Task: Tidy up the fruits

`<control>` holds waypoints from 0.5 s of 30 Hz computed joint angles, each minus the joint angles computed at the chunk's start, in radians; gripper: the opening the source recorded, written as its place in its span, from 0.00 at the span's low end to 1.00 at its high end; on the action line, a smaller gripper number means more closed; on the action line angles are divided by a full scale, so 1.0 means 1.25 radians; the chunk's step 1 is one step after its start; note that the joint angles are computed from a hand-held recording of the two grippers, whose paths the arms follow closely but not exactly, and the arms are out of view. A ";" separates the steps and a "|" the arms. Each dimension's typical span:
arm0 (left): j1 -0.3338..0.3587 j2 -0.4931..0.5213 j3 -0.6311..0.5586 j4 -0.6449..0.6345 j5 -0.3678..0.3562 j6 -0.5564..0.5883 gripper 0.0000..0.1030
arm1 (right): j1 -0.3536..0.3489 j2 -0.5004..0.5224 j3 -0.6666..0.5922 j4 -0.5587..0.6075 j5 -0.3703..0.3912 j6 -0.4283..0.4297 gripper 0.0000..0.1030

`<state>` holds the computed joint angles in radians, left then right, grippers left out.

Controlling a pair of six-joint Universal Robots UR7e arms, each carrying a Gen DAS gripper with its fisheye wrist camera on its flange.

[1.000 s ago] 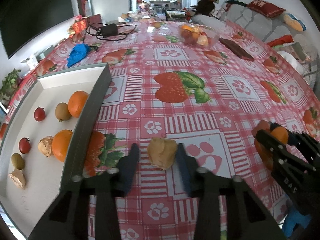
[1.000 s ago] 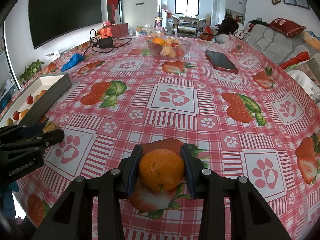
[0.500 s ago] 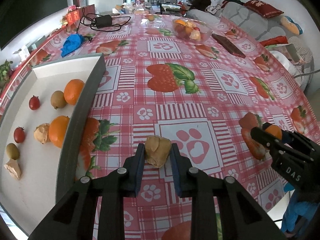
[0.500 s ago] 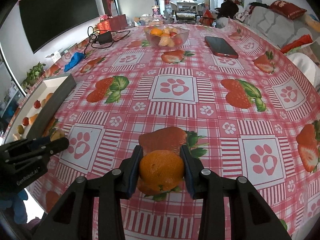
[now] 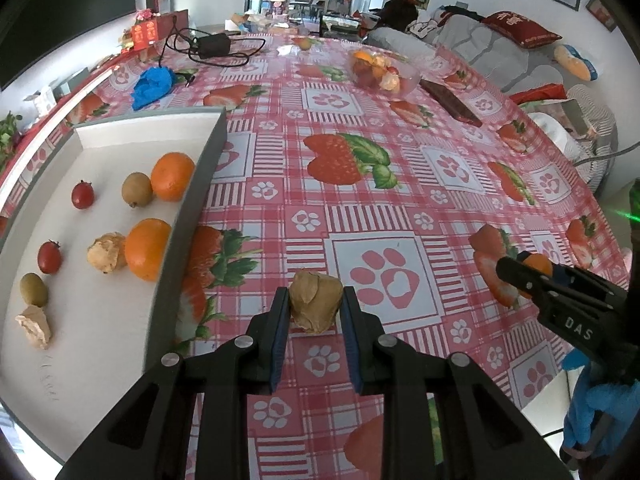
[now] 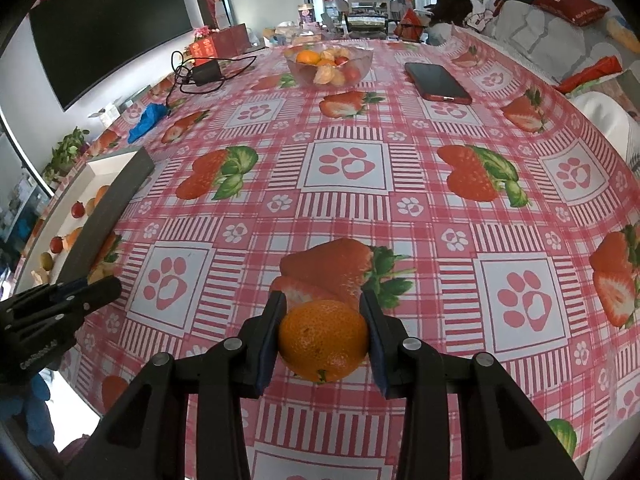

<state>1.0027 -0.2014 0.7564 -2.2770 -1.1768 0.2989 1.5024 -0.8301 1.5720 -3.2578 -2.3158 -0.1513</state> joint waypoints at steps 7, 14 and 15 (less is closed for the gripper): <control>-0.002 -0.028 0.014 -0.020 -0.037 0.024 0.27 | 0.010 -0.013 -0.003 0.018 0.006 0.013 0.39; 0.009 -0.032 -0.048 0.004 -0.027 0.042 0.27 | 0.043 0.009 -0.078 0.097 0.036 0.001 0.39; 0.011 -0.030 -0.063 0.007 -0.018 0.052 0.27 | 0.050 0.019 -0.098 0.113 0.043 -0.003 0.39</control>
<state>1.0165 -0.2388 0.6776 -2.2684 -1.1998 0.3639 1.5644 -0.8063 1.4492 -3.1163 -2.2620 -0.1552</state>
